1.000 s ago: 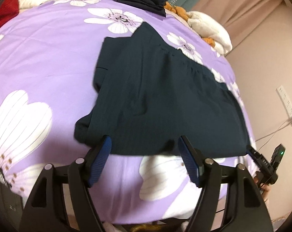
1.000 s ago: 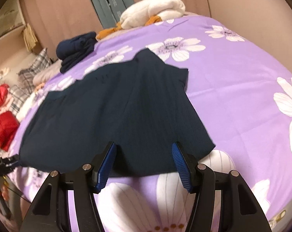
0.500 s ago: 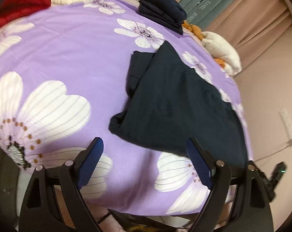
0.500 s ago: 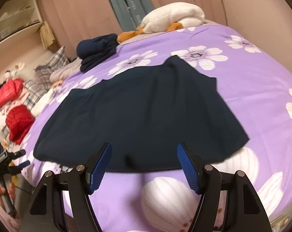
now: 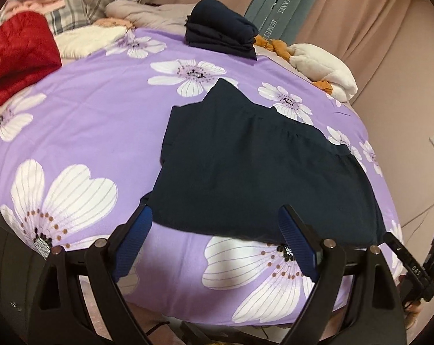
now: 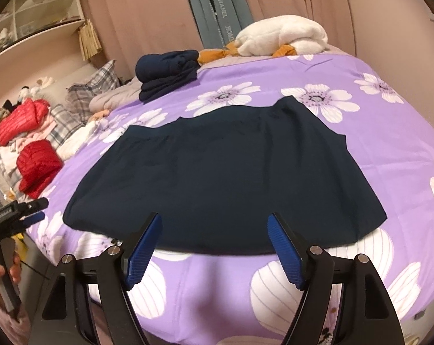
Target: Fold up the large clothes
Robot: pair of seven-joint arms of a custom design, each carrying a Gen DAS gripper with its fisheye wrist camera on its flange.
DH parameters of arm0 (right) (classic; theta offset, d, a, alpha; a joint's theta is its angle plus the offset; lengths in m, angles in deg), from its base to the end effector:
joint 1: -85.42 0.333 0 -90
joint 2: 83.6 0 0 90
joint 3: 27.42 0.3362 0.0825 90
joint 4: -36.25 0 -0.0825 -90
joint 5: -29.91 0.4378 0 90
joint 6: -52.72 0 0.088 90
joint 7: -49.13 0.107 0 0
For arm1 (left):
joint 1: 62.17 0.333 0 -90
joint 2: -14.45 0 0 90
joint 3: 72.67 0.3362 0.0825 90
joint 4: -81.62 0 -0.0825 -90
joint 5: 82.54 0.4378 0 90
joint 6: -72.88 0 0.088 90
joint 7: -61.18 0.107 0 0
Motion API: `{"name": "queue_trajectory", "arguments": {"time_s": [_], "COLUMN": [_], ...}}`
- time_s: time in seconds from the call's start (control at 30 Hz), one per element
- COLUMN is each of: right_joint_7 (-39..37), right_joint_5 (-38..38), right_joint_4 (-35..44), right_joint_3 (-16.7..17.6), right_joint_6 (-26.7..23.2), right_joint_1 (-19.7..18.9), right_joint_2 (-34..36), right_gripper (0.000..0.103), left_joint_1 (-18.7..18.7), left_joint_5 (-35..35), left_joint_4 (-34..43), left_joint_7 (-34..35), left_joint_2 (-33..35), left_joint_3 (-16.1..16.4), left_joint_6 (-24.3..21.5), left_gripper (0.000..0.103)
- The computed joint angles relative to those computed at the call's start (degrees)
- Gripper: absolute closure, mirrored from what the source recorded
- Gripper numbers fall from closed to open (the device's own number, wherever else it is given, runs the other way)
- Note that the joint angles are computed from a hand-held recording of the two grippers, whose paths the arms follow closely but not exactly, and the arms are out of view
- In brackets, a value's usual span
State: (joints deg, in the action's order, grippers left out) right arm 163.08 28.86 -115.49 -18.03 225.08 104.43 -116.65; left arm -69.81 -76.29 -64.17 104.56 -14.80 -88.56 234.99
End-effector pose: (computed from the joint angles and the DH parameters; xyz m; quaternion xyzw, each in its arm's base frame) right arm 0.3920 0.2197 0.5258 -0.6661 0.5947 -0.1924 0.4069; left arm 0.4324 -0.2046 0.5222 -0.7395 0.5502 -0.3504 0.1663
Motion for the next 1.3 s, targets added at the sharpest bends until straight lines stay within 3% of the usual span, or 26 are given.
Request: {"name": "queue_trajectory", "arguments": {"time_s": [0.6,0.73,0.9,0.97,1.13,1.3], "right_joint_7": [3.1,3.7,7.8,10.9,19.5,21.8], "right_joint_5": [-2.5,-2.9,-6.0,-9.0,-17.6,-20.5], "right_joint_4": [-0.4,-0.2,0.1,0.8,2.2,1.4], "right_joint_3": [2.4,2.6,6.1,9.2,15.4,12.4], "right_joint_6": [-0.8,-1.6,-2.8,-3.5,-5.2,-4.7], "right_joint_1": [-2.3,-2.8,-7.7,-12.0,-21.1,-19.7], "right_joint_2": [-1.7,-1.3,-0.3,0.5,1.3,2.1], "right_gripper": [0.026,0.024,0.021,0.021,0.021,0.020], "left_joint_1": [2.2,3.3,8.2,9.4,8.9,5.6], "left_joint_5": [6.9,9.3,17.7,21.8,29.0,29.9], "left_joint_4": [2.8,3.7,5.5,7.0,10.1,10.4], "left_joint_7": [-3.9,-5.3,-10.8,-13.1,-17.4,-19.2], "left_joint_2": [0.8,2.1,5.6,8.1,13.5,15.2], "left_joint_3": [-4.0,-5.1,-9.2,-10.4,-10.4,-6.8], "left_joint_6": [-1.1,-1.4,-1.3,-2.2,-5.5,-5.0], "left_gripper": [0.009,0.000,0.001,0.001,0.001,0.000]}}
